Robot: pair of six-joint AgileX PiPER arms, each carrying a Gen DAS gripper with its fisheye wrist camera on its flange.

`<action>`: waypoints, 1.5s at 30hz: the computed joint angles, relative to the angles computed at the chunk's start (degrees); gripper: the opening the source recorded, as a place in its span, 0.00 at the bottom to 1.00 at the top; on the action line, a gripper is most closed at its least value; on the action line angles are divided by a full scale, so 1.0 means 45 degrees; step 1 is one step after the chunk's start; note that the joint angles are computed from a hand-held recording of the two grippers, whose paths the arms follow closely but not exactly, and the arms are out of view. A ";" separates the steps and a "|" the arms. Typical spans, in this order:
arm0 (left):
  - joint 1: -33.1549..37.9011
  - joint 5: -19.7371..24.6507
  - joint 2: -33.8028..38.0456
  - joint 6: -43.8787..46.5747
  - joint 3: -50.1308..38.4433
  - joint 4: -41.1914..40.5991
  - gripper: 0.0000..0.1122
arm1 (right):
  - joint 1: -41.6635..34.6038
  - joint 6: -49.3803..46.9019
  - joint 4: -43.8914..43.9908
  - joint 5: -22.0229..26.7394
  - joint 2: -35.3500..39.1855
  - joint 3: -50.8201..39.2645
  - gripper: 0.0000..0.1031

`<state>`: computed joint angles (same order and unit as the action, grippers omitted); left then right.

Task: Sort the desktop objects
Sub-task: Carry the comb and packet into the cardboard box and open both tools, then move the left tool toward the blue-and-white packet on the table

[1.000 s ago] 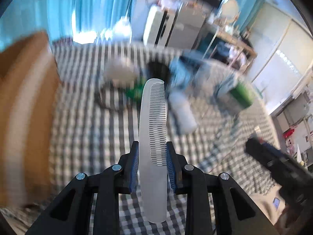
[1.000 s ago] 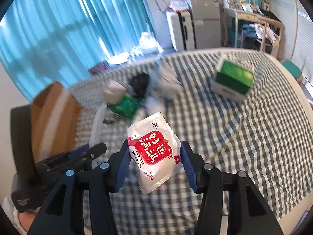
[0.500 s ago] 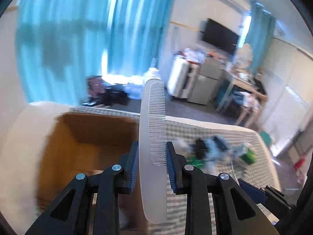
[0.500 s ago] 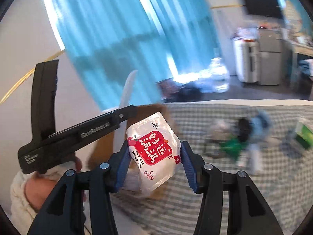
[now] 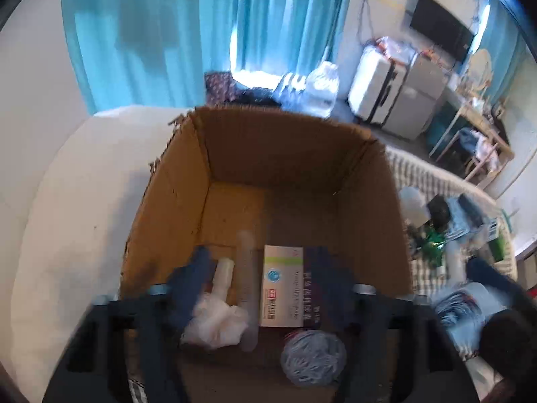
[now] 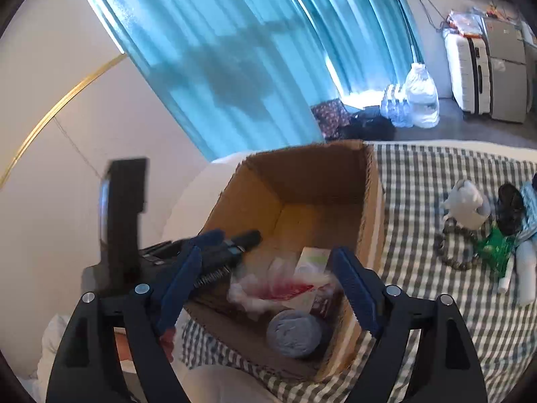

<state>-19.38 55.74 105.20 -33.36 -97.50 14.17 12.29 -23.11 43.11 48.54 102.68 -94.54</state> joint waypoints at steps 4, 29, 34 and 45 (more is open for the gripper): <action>-0.0276 0.0408 0.0292 -0.0391 -0.0434 0.0016 0.65 | -0.0502 -0.0184 0.0205 -0.0090 -0.0376 0.0303 0.79; -0.6237 -0.0956 0.2654 -0.3840 -0.2137 0.2459 0.87 | -0.7401 -0.1675 -0.1625 -0.2254 -0.3408 0.5292 0.79; -0.6492 0.0058 0.5261 -0.2779 -0.4430 0.1999 0.87 | -0.8037 -0.2905 -0.1106 -0.2614 -0.2434 0.5630 0.79; -0.5672 0.0950 0.8318 -0.1315 -0.6855 0.1974 0.87 | -0.6408 -0.2972 -0.2076 -0.3092 0.1686 0.2773 0.63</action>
<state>-44.90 60.01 142.63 -39.28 -128.35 23.06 -16.55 -36.48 33.76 34.63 110.27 -82.06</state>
